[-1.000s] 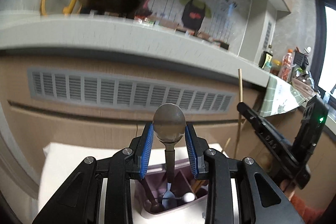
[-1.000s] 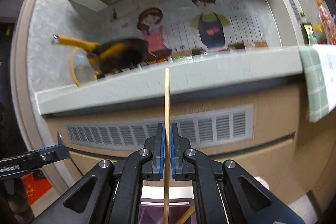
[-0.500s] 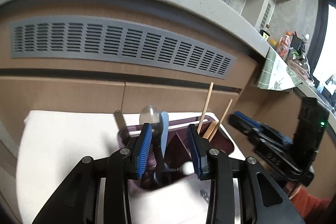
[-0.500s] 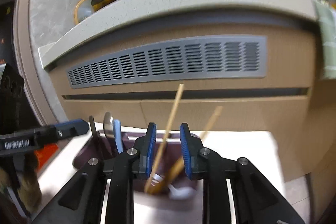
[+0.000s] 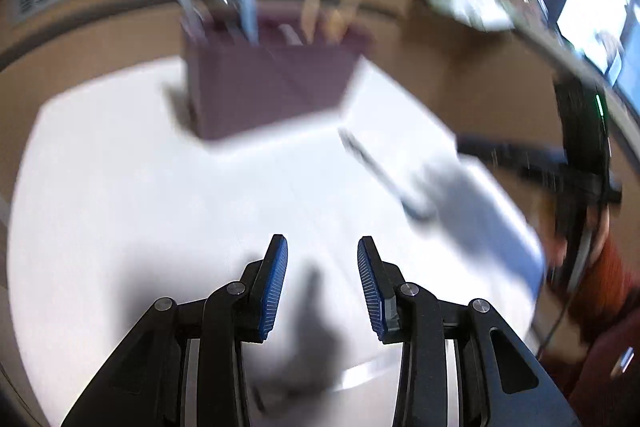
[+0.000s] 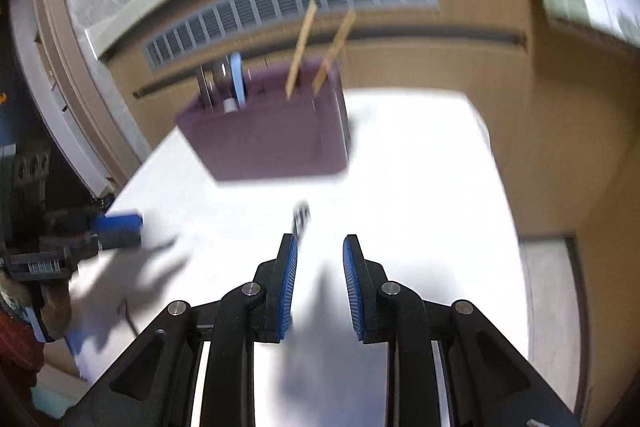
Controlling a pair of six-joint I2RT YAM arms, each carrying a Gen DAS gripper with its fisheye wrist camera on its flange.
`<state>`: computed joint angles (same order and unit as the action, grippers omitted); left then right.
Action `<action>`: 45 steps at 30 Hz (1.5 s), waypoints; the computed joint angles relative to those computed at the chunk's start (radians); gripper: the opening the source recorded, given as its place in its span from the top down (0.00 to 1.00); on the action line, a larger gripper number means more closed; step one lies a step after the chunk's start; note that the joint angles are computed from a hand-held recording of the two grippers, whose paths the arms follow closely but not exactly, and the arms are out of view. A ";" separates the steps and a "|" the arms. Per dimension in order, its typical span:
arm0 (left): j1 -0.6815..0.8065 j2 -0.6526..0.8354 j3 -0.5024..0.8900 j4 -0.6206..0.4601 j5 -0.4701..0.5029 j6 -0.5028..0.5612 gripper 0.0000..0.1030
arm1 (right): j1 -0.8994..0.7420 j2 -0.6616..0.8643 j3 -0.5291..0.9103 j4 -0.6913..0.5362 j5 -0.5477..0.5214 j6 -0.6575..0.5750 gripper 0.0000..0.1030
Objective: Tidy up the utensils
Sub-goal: 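Move the left tool to the spatula while the right tool approaches the smiley-handle spoon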
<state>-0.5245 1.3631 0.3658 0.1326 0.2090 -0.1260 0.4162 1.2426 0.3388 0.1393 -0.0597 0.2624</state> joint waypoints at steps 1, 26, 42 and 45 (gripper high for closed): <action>-0.044 -0.011 -0.023 -0.002 -0.018 0.015 0.64 | 0.002 -0.011 -0.022 0.000 0.002 0.014 0.78; -0.207 -0.427 -0.214 -0.282 -0.123 -0.290 0.64 | 0.189 0.386 0.268 -0.070 0.101 0.025 0.78; -0.024 0.055 -0.102 0.143 0.026 -0.336 0.64 | 0.275 0.217 0.031 0.018 0.186 0.015 0.73; -0.016 0.166 -0.030 0.196 0.024 -0.343 0.64 | 0.297 0.294 0.087 0.039 0.232 0.016 0.72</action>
